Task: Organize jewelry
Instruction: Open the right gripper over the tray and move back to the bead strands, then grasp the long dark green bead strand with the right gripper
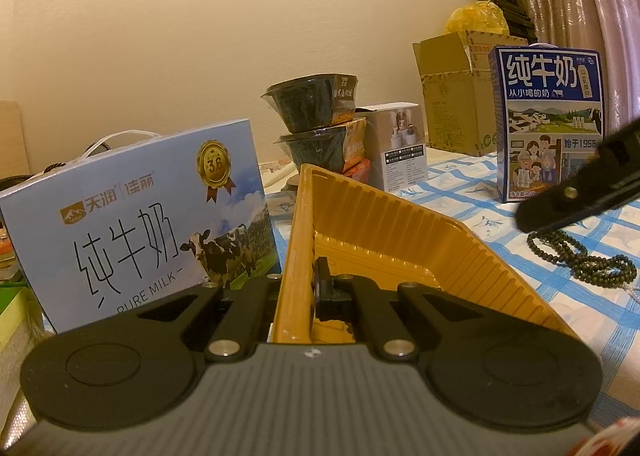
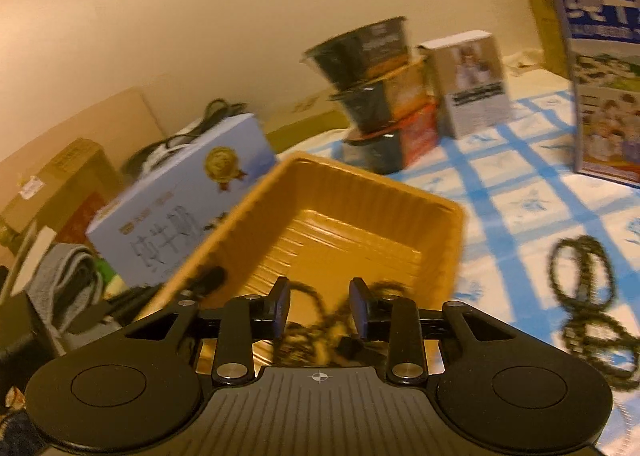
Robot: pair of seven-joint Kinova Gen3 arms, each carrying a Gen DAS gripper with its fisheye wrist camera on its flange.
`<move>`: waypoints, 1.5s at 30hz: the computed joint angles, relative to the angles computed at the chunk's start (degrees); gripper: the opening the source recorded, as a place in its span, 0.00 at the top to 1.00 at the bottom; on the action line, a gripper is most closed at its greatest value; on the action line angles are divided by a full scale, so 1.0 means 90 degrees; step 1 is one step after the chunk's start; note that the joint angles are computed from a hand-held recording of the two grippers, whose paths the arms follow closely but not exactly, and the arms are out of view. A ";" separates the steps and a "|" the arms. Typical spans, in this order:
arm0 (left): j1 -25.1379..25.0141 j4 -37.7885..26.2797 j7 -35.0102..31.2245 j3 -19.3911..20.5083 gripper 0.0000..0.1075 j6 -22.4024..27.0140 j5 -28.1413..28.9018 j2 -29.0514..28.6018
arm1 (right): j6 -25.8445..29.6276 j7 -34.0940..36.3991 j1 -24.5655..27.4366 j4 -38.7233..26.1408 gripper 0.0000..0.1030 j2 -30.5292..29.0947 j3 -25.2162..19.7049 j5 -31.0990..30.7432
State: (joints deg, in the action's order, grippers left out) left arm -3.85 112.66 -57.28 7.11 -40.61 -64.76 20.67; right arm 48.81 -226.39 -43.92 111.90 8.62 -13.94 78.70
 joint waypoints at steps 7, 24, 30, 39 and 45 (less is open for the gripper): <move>0.0011 0.0014 -0.0045 -0.0002 0.97 0.0004 0.0039 0.0003 | 0.0774 0.0221 -0.0162 0.0392 0.67 -0.0278 -0.0207 -0.0863; 0.0029 0.0054 -0.0117 0.0021 0.97 0.0066 0.0119 -0.0037 | 0.2035 0.0701 -0.0377 0.0842 0.67 -0.0546 -0.0533 -0.2520; 0.0021 0.0056 -0.0119 0.0030 0.97 0.0064 0.0109 -0.0036 | 0.2174 0.0925 -0.0312 0.0924 0.66 -0.0622 -0.0550 -0.2749; 0.0018 0.0045 -0.0129 0.0031 0.97 0.0062 0.0097 -0.0028 | 0.1859 0.1519 -0.0030 0.1094 0.65 -0.0703 -0.0472 -0.2736; 0.0014 0.0036 -0.0104 0.0032 0.97 0.0058 0.0074 -0.0031 | 0.1313 0.2109 0.0262 0.1197 0.64 -0.0661 -0.0327 -0.2465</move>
